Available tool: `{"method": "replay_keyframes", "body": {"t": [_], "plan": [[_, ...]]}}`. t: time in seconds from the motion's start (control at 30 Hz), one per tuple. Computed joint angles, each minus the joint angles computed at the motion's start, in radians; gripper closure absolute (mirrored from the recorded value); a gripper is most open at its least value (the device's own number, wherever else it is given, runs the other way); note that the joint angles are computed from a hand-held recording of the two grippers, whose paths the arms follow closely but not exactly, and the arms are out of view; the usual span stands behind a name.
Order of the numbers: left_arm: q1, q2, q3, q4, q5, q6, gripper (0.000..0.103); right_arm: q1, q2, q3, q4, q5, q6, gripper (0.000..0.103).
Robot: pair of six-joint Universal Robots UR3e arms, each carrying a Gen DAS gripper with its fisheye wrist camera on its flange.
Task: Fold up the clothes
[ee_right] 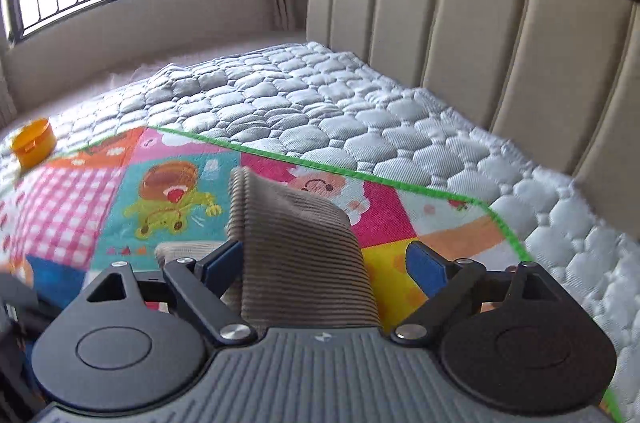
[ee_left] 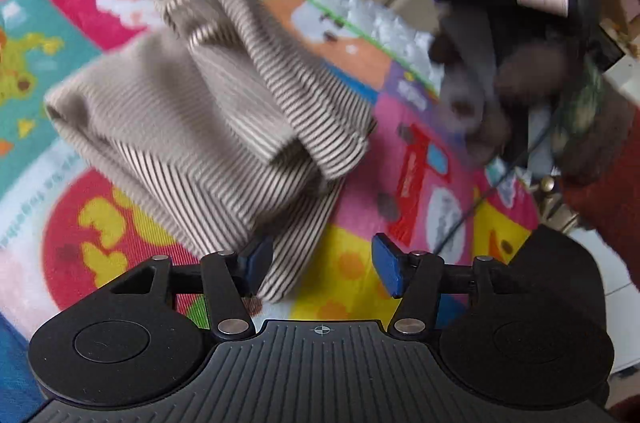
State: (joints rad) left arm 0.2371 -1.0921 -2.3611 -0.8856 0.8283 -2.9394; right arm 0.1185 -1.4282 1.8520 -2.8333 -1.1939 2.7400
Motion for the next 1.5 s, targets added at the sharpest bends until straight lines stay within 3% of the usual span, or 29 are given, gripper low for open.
{"method": "replay_keyframes", "body": {"t": [0.1, 0.23, 0.3, 0.37, 0.43, 0.47, 0.5, 0.57, 0.6, 0.73, 0.83, 0.9, 0.93, 1.0, 1.07, 1.17, 1.23, 1.27, 1.3, 1.33, 1.37, 1.4, 1.43, 1.5], "plan": [[0.114, 0.125, -0.032, -0.011, 0.011, -0.126, 0.033, 0.098, -0.031, 0.201, -0.284, -0.123, -0.051, 0.014], [-0.01, -0.045, 0.012, 0.255, 0.285, -0.469, 0.041, 0.288, 0.128, 0.168, -0.408, -0.38, -0.001, 0.014], [-0.085, -0.144, 0.038, 0.347, 0.389, -0.536, 0.042, 0.377, 0.249, 0.105, -0.45, -0.531, -0.018, 0.014], [-0.125, -0.203, 0.045, 0.389, 0.439, -0.535, 0.047, 0.407, 0.318, 0.095, -0.512, -0.628, -0.082, 0.014], [-0.104, -0.215, 0.021, 0.391, 0.419, -0.493, 0.057, 0.374, 0.305, 0.134, -0.546, -0.605, -0.112, 0.014], [-0.079, -0.209, 0.001, 0.394, 0.387, -0.474, 0.059, 0.353, 0.287, 0.153, -0.547, -0.579, -0.119, 0.027], [-0.062, -0.204, -0.02, 0.403, 0.361, -0.463, 0.064, 0.336, 0.265, 0.16, -0.52, -0.554, -0.13, 0.05], [-0.025, -0.194, -0.048, 0.406, 0.311, -0.442, 0.067, 0.333, 0.252, 0.155, -0.514, -0.555, -0.17, 0.063], [-0.006, -0.19, -0.059, 0.403, 0.287, -0.431, 0.069, 0.316, 0.204, 0.163, -0.472, -0.509, -0.173, 0.069], [0.093, -0.18, -0.11, 0.377, 0.166, -0.394, 0.07, 0.29, -0.022, 0.209, -0.298, -0.335, -0.214, 0.079], [0.133, -0.185, -0.128, 0.365, 0.115, -0.386, 0.07, 0.345, -0.03, 0.236, -0.239, -0.328, -0.268, 0.082], [0.161, -0.166, -0.136, 0.336, 0.086, -0.376, 0.07, 0.378, -0.015, 0.257, -0.22, -0.322, -0.297, 0.098], [0.186, -0.139, -0.144, 0.305, 0.064, -0.365, 0.07, 0.394, -0.001, 0.267, -0.214, -0.32, -0.306, 0.098], [0.271, -0.03, -0.169, 0.199, 0.015, -0.326, 0.07, 0.444, 0.049, 0.305, -0.322, -0.367, -0.341, 0.098], [0.344, 0.085, -0.177, 0.096, -0.004, -0.283, 0.068, 0.447, 0.04, 0.327, -0.362, -0.36, -0.353, 0.098], [0.377, 0.162, -0.171, 0.037, -0.02, -0.259, 0.067, 0.436, 0.015, 0.345, -0.435, -0.369, -0.343, 0.094], [0.349, 0.157, -0.167, 0.071, -0.024, -0.267, 0.067, 0.406, -0.014, 0.361, -0.482, -0.366, -0.318, 0.075], [0.328, 0.153, -0.169, 0.101, -0.023, -0.274, 0.066, 0.37, -0.056, 0.385, -0.48, -0.332, -0.315, 0.051], [0.308, 0.148, -0.173, 0.141, -0.024, -0.281, 0.066, 0.332, -0.099, 0.406, -0.474, -0.295, -0.313, 0.035], [0.297, 0.148, -0.175, 0.168, -0.039, -0.279, 0.063, 0.292, -0.143, 0.426, -0.464, -0.257, -0.31, 0.033], [0.3, 0.157, -0.174, 0.175, -0.076, -0.269, 0.059, 0.234, -0.179, 0.452, -0.483, -0.219, -0.284, 0.031], [0.302, 0.16, -0.171, 0.19, -0.115, -0.274, 0.043, 0.174, -0.214, 0.473, -0.499, -0.179, -0.257, 0.027], [0.287, 0.144, -0.162, 0.236, -0.141, -0.314, 0.028, 0.113, -0.247, 0.49, -0.512, -0.138, -0.227, 0.024], [0.188, 0.012, -0.11, 0.438, -0.118, -0.467, 0.009, -0.002, -0.285, 0.517, -0.553, -0.081, -0.138, 0.014]]}}
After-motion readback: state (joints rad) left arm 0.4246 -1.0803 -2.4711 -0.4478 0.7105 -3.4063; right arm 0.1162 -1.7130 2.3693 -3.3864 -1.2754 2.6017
